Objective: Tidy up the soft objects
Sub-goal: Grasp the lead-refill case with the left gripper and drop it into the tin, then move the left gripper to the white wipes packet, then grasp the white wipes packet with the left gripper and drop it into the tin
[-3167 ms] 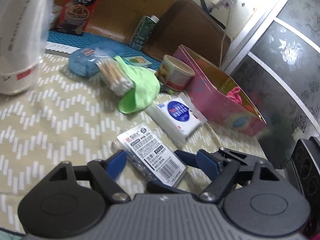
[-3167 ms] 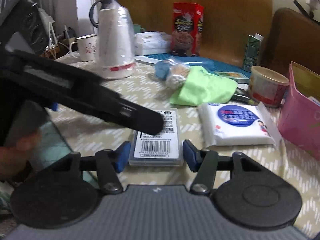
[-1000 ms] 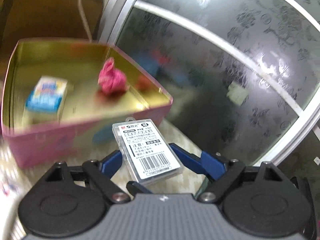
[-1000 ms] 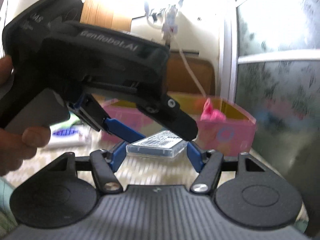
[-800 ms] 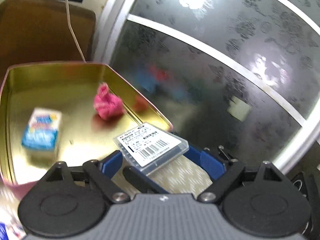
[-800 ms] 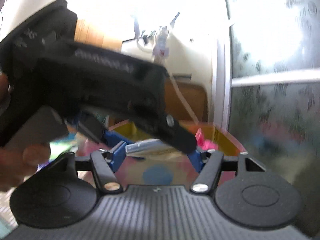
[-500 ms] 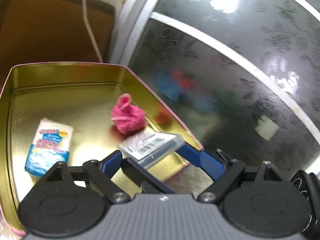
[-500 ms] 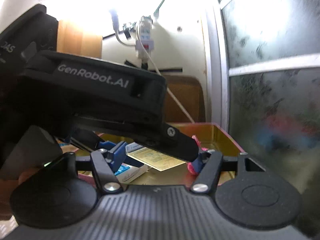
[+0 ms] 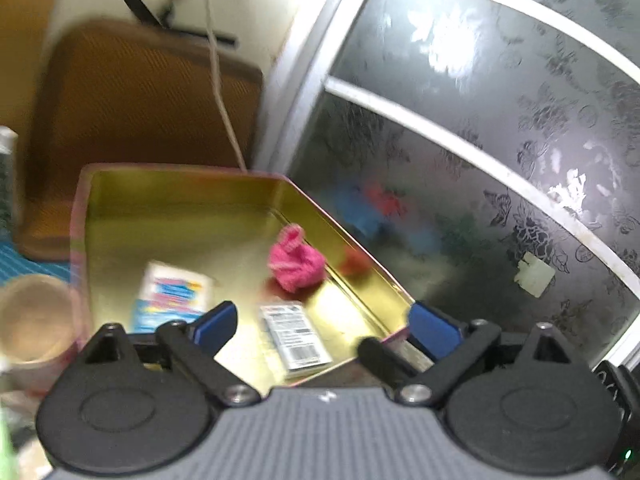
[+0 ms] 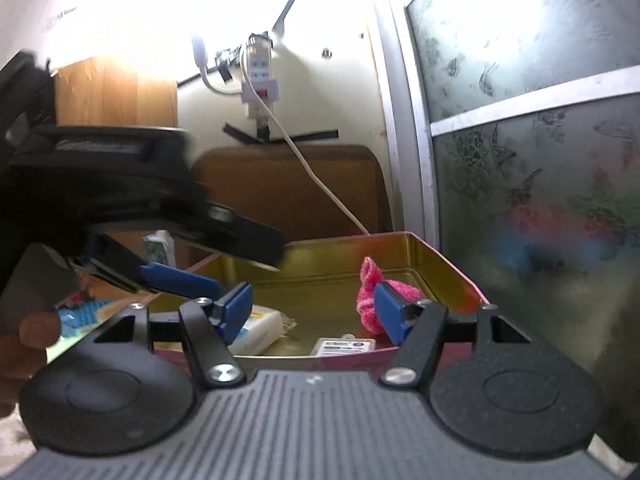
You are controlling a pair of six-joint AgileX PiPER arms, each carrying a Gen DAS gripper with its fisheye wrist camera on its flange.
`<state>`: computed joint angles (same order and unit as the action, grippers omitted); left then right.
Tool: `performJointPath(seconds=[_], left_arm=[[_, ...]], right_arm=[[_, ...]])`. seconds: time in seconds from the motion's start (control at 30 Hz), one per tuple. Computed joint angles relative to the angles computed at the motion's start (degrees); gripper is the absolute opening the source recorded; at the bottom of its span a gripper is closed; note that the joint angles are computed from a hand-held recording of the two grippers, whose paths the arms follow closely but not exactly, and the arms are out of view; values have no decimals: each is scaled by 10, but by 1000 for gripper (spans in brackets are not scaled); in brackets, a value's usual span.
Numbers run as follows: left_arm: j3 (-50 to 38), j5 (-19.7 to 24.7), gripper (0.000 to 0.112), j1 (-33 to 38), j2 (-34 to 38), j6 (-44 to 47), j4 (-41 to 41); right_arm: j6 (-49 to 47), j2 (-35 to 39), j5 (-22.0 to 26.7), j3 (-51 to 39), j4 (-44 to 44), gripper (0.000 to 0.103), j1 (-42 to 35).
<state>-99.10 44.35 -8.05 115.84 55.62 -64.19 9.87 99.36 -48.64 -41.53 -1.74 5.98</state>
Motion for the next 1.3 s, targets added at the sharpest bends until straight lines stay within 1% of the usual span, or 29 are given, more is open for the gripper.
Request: performJointPath(seconds=[0.07, 0.13, 0.17, 0.23, 0.27, 0.3, 0.33, 0.37, 0.43, 0.5, 0.53, 0.57, 0.6, 0.63, 0.67, 0.7, 0.73, 0.77, 0.8, 0.83, 0.87, 0.93, 0.97, 1.07, 1.13, 1.2, 1.23, 1.27, 1.3], left_arm=[[67, -18, 103, 27, -46, 55, -32], [139, -32, 103, 63, -92, 109, -68], [169, -35, 103, 82, -111, 129, -82], [221, -41, 103, 122, -144, 159, -104], [238, -41, 103, 139, -154, 164, -107], [259, -41, 103, 157, -165, 169, -109], [272, -40, 103, 172, -171, 172, -108], [285, -36, 103, 188, -175, 176, -109], [307, -25, 103, 216, -181, 175, -105], [324, -6, 103, 241, -179, 175, -106], [330, 7, 103, 253, -177, 174, -107], [337, 27, 103, 268, -173, 179, -110], [338, 43, 103, 277, -166, 174, -105], [340, 54, 103, 282, -160, 172, -102], [342, 57, 103, 282, -155, 172, -103], [344, 64, 103, 286, -149, 171, -102], [341, 74, 103, 289, -139, 164, -99], [341, 83, 103, 290, -132, 159, -99], [337, 93, 103, 292, -121, 151, -96], [332, 101, 102, 292, -112, 144, -94], [329, 102, 102, 290, -106, 139, -92], [331, 95, 102, 283, -101, 133, -88], [332, 94, 102, 281, -98, 135, -87], [339, 94, 102, 282, -97, 156, -95], [343, 96, 102, 284, -98, 163, -99], [340, 102, 102, 286, -95, 162, -97], [333, 105, 102, 287, -93, 156, -94], [332, 107, 102, 287, -92, 155, -92], [334, 107, 102, 288, -94, 154, -90]], right_arm=[[-2, -12, -36, 28, 6, 80, 12], [-12, -19, -76, 51, 19, 98, 32], [-13, -17, -103, 62, 18, 102, 40], [-14, -6, -171, 87, 11, 103, 59], [-5, 0, -197, 96, -13, 103, 61], [6, 0, -200, 99, -41, 103, 62], [17, -5, -180, 96, -70, 103, 65], [32, -11, -142, 87, -98, 103, 71], [58, -18, -52, 55, -146, 103, 86], [76, -16, 56, 8, -174, 103, 112], [91, -9, 93, -16, -191, 103, 120], [129, -1, 123, -40, -231, 99, 120], [186, 7, 158, -69, -286, 83, 118], [243, 19, 195, -101, -334, 59, 119], [301, 34, 219, -129, -377, 51, 120], [358, 47, 225, -146, -418, 44, 117], [411, 60, 238, -170, -455, 42, 114], [442, 62, 257, -180, -472, 40, 118], [449, 67, 277, -192, -473, 37, 121], [468, 78, 292, -210, -491, 29, 123], [511, 89, 300, -229, -532, 25, 123], [568, 96, 287, -236, -576, 7, 117], [578, 90, 294, -231, -581, 4, 119], [606, 60, 278, -189, -624, 2, 115], [613, 34, 240, -143, -633, 4, 107], [550, 6, 208, -86, -591, 4, 105], [511, -4, 203, -66, -561, 9, 108], [457, -15, 197, -44, -517, 11, 112], [422, -25, 192, -28, -497, 21, 114]])
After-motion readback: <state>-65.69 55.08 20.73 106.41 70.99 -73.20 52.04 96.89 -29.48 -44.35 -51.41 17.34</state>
